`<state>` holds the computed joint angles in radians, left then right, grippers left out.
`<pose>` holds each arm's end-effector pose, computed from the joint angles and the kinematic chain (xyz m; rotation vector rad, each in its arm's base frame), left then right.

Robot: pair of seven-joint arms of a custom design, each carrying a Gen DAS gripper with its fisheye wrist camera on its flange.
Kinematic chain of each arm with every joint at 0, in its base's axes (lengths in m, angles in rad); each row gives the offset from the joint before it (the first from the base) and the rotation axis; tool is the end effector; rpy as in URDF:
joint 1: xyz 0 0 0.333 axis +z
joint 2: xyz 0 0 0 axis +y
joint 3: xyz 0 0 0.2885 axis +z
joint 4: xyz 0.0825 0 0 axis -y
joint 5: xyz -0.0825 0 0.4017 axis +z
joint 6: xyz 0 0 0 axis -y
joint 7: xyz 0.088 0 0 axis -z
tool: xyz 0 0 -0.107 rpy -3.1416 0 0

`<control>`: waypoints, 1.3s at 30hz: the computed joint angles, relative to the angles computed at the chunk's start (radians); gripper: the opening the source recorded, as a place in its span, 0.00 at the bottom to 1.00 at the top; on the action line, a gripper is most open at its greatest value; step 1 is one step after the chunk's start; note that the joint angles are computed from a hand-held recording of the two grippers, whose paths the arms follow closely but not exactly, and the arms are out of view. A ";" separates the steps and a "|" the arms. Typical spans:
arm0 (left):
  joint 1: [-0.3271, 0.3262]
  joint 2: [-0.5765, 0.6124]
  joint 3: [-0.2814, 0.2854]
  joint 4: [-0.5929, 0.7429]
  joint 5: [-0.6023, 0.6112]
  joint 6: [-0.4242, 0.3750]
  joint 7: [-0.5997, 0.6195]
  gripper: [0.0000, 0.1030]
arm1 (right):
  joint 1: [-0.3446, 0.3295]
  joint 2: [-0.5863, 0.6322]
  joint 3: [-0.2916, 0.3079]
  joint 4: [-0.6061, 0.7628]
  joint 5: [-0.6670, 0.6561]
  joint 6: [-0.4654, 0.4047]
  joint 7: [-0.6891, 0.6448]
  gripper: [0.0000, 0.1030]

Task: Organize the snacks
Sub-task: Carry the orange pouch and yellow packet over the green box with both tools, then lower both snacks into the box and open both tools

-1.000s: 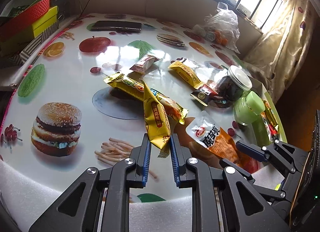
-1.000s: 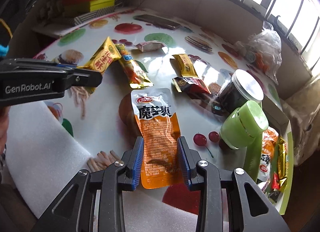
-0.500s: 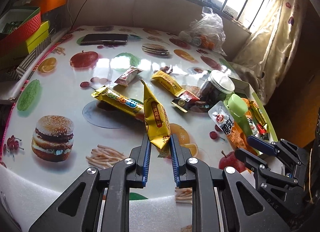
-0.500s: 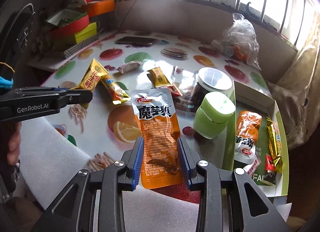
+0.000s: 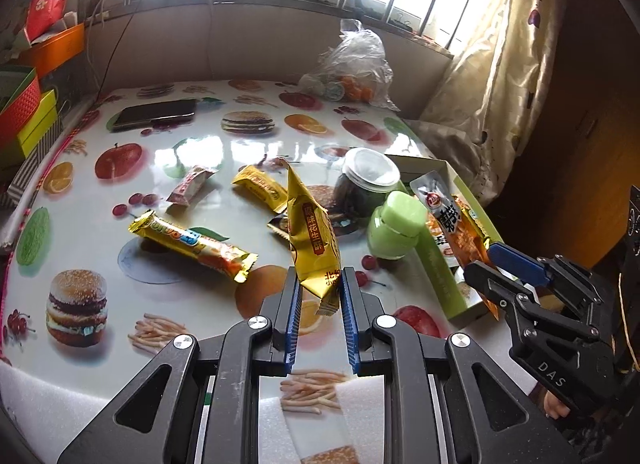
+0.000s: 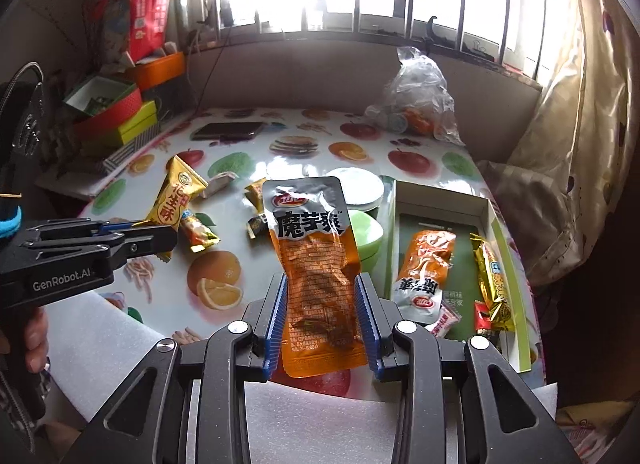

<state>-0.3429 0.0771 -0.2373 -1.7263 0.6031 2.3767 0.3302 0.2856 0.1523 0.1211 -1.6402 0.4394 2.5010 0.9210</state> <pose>0.5463 -0.3454 0.5629 -2.1116 1.4795 -0.8358 0.6198 0.2581 0.5738 -2.1983 0.9044 -0.3833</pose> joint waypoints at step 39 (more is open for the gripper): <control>-0.191 0.672 0.106 0.920 -0.281 -0.123 0.434 0.20 | -0.083 0.148 -0.062 0.136 -0.241 -0.007 0.314 0.33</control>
